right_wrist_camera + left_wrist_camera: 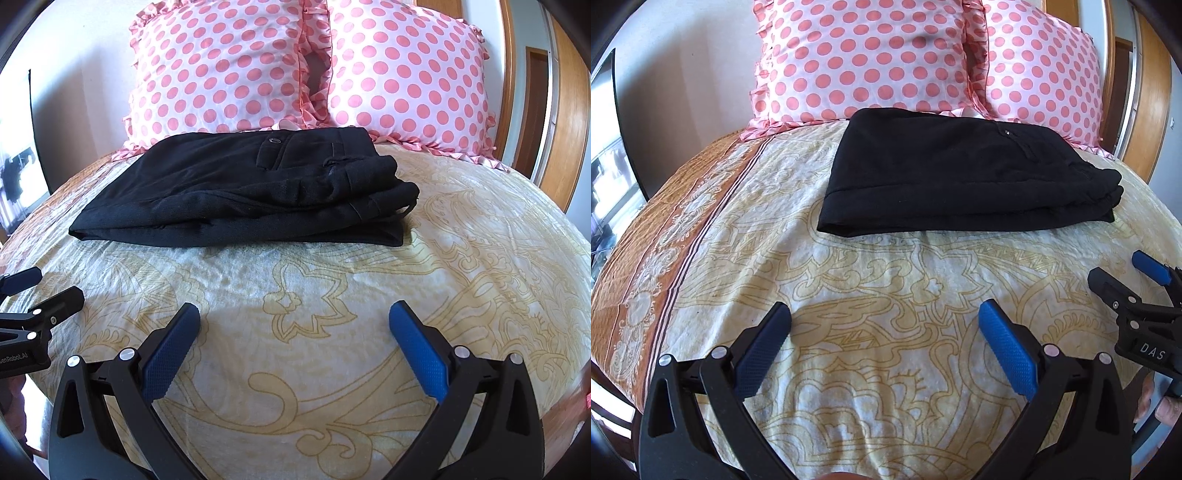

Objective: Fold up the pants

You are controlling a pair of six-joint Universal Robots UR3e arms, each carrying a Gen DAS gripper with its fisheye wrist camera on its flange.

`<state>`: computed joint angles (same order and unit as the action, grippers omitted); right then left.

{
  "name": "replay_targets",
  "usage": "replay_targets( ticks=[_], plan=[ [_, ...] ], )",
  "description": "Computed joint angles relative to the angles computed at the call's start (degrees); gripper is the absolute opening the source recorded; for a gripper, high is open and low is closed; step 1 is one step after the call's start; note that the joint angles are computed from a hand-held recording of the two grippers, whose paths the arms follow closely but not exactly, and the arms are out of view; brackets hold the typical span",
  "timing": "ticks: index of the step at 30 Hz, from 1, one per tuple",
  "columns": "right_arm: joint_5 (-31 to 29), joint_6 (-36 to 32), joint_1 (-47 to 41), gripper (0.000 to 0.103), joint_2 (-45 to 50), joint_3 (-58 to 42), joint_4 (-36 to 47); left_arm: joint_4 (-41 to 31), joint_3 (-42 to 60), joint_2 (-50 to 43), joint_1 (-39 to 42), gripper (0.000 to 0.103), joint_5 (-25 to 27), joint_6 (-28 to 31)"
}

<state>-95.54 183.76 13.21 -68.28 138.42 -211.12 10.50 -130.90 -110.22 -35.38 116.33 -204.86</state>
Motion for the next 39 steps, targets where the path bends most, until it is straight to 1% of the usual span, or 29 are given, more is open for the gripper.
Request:
replay_targets(
  ticks=[7,39],
  plan=[
    [-0.06,0.05,0.04,0.102,0.15,-0.05,-0.14,0.96,-0.08,-0.38,-0.09,0.101,0.03,0.26],
    [-0.59,0.44,0.48,0.102,0.71,-0.02,-0.9,0.98,-0.18,-0.3,-0.05,0.101,-0.03,0.29]
  ],
)
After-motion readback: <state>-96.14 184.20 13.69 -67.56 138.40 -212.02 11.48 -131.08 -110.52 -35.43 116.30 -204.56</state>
